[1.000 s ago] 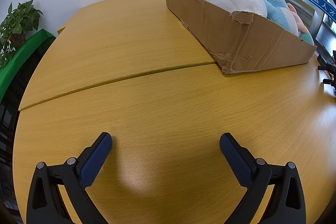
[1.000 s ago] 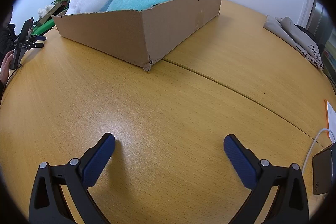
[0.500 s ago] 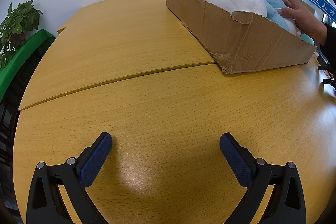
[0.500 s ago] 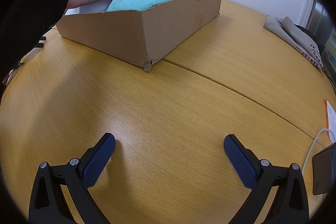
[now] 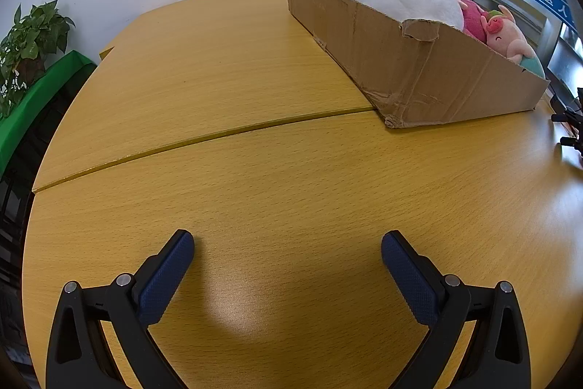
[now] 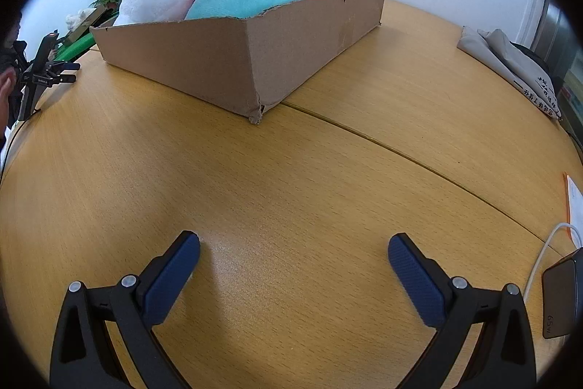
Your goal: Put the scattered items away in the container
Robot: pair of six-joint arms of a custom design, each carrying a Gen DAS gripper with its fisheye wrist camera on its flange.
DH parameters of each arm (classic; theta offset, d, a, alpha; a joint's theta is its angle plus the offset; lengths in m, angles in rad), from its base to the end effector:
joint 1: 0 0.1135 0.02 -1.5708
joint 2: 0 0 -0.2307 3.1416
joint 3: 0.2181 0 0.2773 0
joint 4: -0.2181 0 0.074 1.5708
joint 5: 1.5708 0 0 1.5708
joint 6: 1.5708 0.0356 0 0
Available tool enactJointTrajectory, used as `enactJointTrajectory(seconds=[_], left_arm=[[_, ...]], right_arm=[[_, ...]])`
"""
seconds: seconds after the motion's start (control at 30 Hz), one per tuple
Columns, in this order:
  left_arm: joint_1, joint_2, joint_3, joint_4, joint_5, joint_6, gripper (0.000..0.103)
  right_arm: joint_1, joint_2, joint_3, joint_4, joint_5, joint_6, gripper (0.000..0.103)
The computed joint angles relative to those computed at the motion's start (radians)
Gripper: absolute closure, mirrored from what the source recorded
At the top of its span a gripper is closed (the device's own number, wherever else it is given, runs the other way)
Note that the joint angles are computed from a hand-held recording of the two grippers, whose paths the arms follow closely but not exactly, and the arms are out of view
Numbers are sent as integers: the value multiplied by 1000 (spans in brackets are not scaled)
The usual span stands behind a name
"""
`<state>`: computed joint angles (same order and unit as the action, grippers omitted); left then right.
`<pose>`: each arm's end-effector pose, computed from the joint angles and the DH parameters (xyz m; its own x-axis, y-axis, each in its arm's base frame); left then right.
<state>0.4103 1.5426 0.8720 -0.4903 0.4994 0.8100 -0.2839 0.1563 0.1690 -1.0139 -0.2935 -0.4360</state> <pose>0.2863 0.1060 0.1263 -0.7068 0.3860 -0.5929 0.4884 0.8725 -0.0142 0.1184 -0.0238 0.1218 -0.7828 -0.1927 -0.5917 -0.2341 0.9722 -0.0069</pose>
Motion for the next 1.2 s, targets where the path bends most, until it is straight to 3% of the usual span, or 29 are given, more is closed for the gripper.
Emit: enactJointTrajectory(seconds=[1.2], left_arm=[[0, -8, -21, 16, -1, -1, 0]], right_arm=[[21, -24, -20, 4, 20, 31, 0]])
